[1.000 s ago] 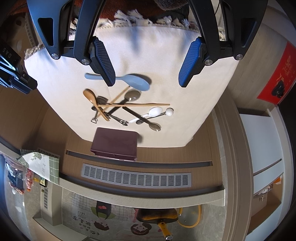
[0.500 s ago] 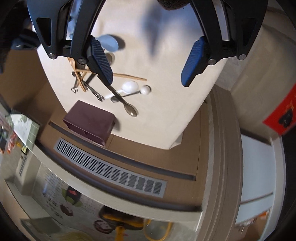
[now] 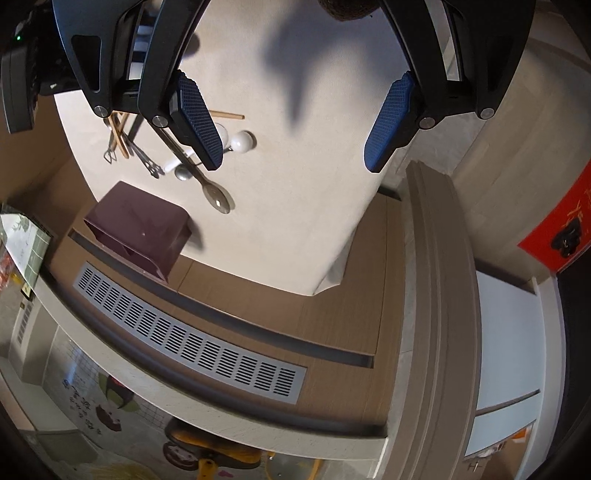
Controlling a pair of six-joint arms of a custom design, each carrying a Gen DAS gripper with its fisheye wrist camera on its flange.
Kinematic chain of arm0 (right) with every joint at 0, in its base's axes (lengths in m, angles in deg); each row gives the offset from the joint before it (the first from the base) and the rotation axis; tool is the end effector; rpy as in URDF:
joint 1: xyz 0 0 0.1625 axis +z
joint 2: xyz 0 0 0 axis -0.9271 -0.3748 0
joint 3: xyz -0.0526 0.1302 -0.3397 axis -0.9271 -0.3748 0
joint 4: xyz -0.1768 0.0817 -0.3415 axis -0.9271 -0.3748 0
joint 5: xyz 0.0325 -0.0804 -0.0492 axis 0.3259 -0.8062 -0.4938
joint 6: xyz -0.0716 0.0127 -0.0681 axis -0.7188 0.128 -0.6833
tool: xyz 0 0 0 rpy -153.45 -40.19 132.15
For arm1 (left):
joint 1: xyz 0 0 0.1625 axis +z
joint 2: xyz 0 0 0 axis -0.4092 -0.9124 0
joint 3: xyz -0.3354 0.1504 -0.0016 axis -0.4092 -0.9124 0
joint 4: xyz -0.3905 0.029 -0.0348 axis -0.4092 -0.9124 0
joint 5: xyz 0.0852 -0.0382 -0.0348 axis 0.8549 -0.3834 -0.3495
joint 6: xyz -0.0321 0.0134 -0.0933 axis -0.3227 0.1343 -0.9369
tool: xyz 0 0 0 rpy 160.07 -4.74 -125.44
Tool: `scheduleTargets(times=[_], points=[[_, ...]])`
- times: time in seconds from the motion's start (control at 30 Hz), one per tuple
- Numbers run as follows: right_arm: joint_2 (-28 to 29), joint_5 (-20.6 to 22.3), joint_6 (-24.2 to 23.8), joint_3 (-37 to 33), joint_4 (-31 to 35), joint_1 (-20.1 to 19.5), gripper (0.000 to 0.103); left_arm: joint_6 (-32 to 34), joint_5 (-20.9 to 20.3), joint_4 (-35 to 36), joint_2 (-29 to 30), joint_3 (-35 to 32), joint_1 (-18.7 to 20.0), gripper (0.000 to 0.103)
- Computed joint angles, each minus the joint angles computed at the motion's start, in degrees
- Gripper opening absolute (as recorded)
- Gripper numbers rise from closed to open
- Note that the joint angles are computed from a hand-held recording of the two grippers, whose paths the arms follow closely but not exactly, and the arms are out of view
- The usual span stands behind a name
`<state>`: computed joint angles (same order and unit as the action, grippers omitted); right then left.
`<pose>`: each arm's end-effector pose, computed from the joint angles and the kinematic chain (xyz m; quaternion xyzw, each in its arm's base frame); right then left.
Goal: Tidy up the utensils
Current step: 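Grasp the light-blue plastic spoon by its bowl with the right tool, then lift the blue spoon with the right tool while the left tool grasps the white ball-ended spoon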
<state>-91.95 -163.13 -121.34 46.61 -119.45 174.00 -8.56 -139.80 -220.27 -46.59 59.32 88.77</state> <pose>0.3131 -0.7395 0.1102 0.5181 -0.8262 0.0623 0.2121 -0.1346 -0.7429 0.3361 0.0819 0.8665 -0.4342 0.2322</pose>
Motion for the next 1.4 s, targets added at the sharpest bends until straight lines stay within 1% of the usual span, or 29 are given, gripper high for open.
scheduleTargets(times=[0.13, 0.2, 0.27, 0.33, 0.4, 0.47, 0.53, 0.57, 0.6, 0.63, 0.67, 0.7, 0.73, 0.77, 0.8, 0.87, 0.9, 0.93, 1.0, 1.03, 1.23, 1.37, 1.4], points=[[1.48, 1.39, -0.50, -1.50, -0.26, 0.17, 0.034, -1.34, 1.12, 0.64, 0.15, 0.42, 0.21, 0.079], [1.96, 1.89, -1.06, -1.67, -1.35, 0.15, 0.034, -0.84, 2.50, 0.23, 0.32, 0.79, 0.06, 0.079], [2.76, 2.01, -0.55, -2.45, -2.15, 0.30, 0.032, 0.56, 2.64, -1.32, 0.20, 1.67, -0.08, 0.079], [2.74, 2.43, 2.06, -2.69, -2.30, 0.34, 0.031, 1.74, 2.34, -2.68, -0.20, 2.79, -0.34, 0.079], [1.88, 4.18, 4.51, -2.20, -3.50, 0.05, 0.031, 2.62, 2.17, -2.10, -0.10, 2.74, -0.59, 0.079], [-0.16, 5.73, 7.62, -0.11, -6.34, -0.28, 0.031, 2.42, 1.96, 0.04, 0.15, 2.28, -0.81, 0.079], [-2.61, 6.71, 11.49, 2.45, -10.67, -0.76, 0.031, 2.50, 1.48, 2.81, 0.95, 1.30, -1.04, 0.079], [-4.13, 6.50, 13.86, 3.97, -13.79, -1.14, 0.031, 2.83, 1.11, 4.21, 1.51, 0.69, -1.17, 0.079], [-4.94, 5.85, 15.21, 4.96, -16.08, -1.33, 0.031, 3.14, 0.80, 4.78, 1.83, 0.55, -1.30, 0.079], [-5.63, 4.80, 16.35, 5.84, -18.56, -1.56, 0.031, 3.64, 0.48, 5.42, 2.51, -0.02, -1.50, 0.079], [-6.50, 2.64, 17.91, 6.99, -22.27, -1.86, 0.031, 3.86, 0.38, 5.77, 2.89, -0.31, -1.65, 0.079], [-7.00, 1.55, 18.97, 7.66, -24.04, -2.08, 0.031, 3.78, 0.05, 6.92, 3.60, -1.26, -1.76, 0.078], [-7.59, 0.48, 20.27, 8.46, -25.71, -2.43, 0.031, 3.64, -0.59, 7.81, 4.05, -1.97, -1.79, 0.077], [-7.34, -0.79, 22.24, 7.44, -26.17, -2.78, 0.031, 3.82, -1.58, 8.66, 4.53, -2.81, -1.76, 0.072], [-7.98, -1.29, 23.53, 8.33, -27.03, -3.13, 0.031, 4.27, -1.71, 9.12, 5.15, -3.68, -1.84, 0.067], [-9.14, -1.93, 26.03, 9.92, -28.72, -4.05, 0.031, 6.22, -0.72, 8.34, 6.30, -4.88, -2.09, 0.066], [-9.42, -2.17, 26.73, 10.49, -29.32, -4.17, 0.031, 6.73, -0.78, 8.86, 6.70, -5.67, -2.01, 0.062], [-10.26, -2.30, 27.08, 11.50, -29.89, -4.48, 0.032, 6.40, -1.30, 10.37, 7.08, -6.76, -1.79, 0.059], [-10.83, -2.71, 27.63, 12.65, -31.20, -4.78, 0.032, 3.78, -1.89, 15.64, 8.05, -9.85, -1.25, 0.043], [-11.17, -2.75, 27.88, 13.41, -31.85, -4.77, 0.032, 3.19, -1.86, 17.81, 8.75, -11.48, -0.95, 0.041], [-10.87, -2.55, 27.69, 13.62, -33.16, -4.98, 0.032, 2.99, -1.46, 24.02, 12.81, -18.66, 0.16, 0.040], [-10.59, -2.66, 26.46, 13.41, -34.28, -5.15, 0.032, -1.17, -2.50, 29.17, 15.80, -24.50, 1.11, 0.039], [-10.61, -2.65, 26.41, 13.48, -34.51, -5.09, 0.032, -2.28, -2.76, 30.06, 16.42, -25.69, 1.35, 0.036]])
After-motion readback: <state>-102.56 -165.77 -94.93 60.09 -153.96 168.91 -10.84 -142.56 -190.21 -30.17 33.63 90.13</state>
